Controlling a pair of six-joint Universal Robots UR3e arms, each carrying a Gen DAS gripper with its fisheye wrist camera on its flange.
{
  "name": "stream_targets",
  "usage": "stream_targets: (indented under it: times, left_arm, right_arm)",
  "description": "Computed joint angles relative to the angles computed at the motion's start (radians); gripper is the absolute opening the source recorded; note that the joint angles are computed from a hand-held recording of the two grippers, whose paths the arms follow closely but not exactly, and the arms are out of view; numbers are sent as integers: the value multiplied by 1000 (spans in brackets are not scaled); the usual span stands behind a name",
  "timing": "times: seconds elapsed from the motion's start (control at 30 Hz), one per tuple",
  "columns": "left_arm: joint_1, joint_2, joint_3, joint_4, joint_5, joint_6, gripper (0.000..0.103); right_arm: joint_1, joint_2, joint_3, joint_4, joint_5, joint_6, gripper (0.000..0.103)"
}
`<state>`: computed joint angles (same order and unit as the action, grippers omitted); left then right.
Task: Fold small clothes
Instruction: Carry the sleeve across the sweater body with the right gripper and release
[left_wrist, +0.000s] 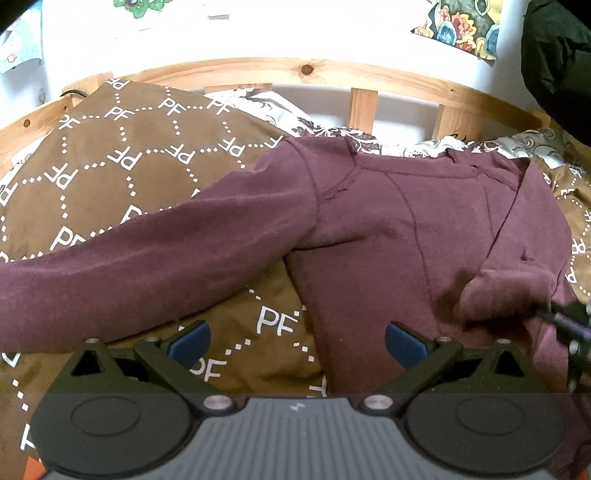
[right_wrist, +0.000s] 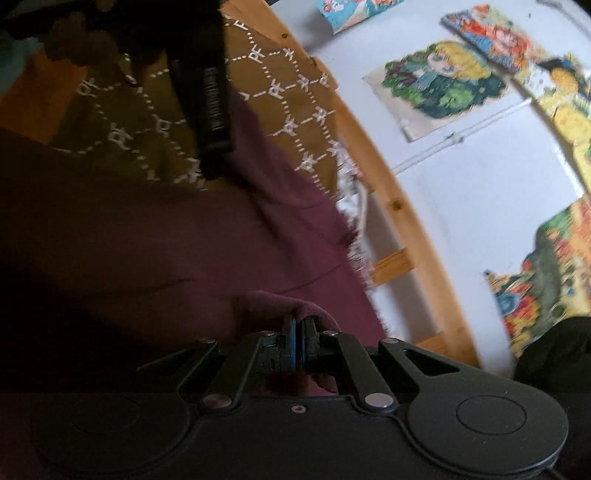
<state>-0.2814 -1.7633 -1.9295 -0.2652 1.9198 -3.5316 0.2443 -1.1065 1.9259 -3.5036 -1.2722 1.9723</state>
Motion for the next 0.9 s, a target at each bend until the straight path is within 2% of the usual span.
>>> stream_targets:
  times: [0.03, 0.07, 0.1, 0.13, 0.2, 0.3, 0.37, 0.47, 0.5, 0.53, 0.57, 0.6, 0.67, 0.73, 0.87, 0.9]
  left_arm:
    - [-2, -1, 2, -1, 3, -1, 102]
    - [-4, -3, 3, 0, 7, 0, 102]
    - [-6, -5, 5, -1, 12, -1, 102]
    - [-9, -6, 7, -2, 16, -2, 102]
    - [-12, -6, 10, -7, 20, -7, 102]
    - [-17, -11, 6, 7, 29, 0, 102]
    - [-20, -11, 5, 3, 29, -2, 102]
    - [-25, -14, 6, -5, 33, -10, 102]
    - [-26, -14, 7, -7, 33, -12, 102]
    - [-27, -13, 6, -6, 36, -14, 102]
    - [-28, -12, 7, -7, 41, -17, 102]
    - [-30, -8, 7, -9, 45, -22, 102]
    - [-32, -2, 6, -12, 54, -30, 102]
    - [-34, 4, 5, -10, 65, -34, 102]
    - [-40, 5, 14, -6, 83, -46, 102]
    - [-42, 5, 17, -4, 87, -51, 102]
  right_arm:
    - [-7, -24, 36, -2, 6, 11, 3]
    - [-18, -35, 74, -20, 17, 20, 10]
    - [-22, -57, 93, 0, 22, 45, 19]
    - [-30, -78, 85, 51, 34, 83, 24]
    - [-56, -129, 74, 182, 72, 216, 40]
    - [-114, -194, -17, 471, 176, 489, 50]
    - [-164, -197, -74, 591, 251, 668, 55]
    - [-228, -135, -182, 691, 351, 992, 52]
    - [-234, -108, -208, 680, 352, 1089, 49]
    - [-231, -89, -227, 662, 339, 1132, 45]
    - [-220, -73, -237, 624, 316, 1155, 32]
    - [-203, -63, -245, 593, 289, 1160, 19]
    - [-183, -66, -231, 560, 289, 1128, 10]
    - [-165, -81, -194, 506, 293, 1046, 4]
    - [-115, -169, -67, 444, 291, 702, 3]
    - [-104, -203, -21, 446, 296, 577, 3]
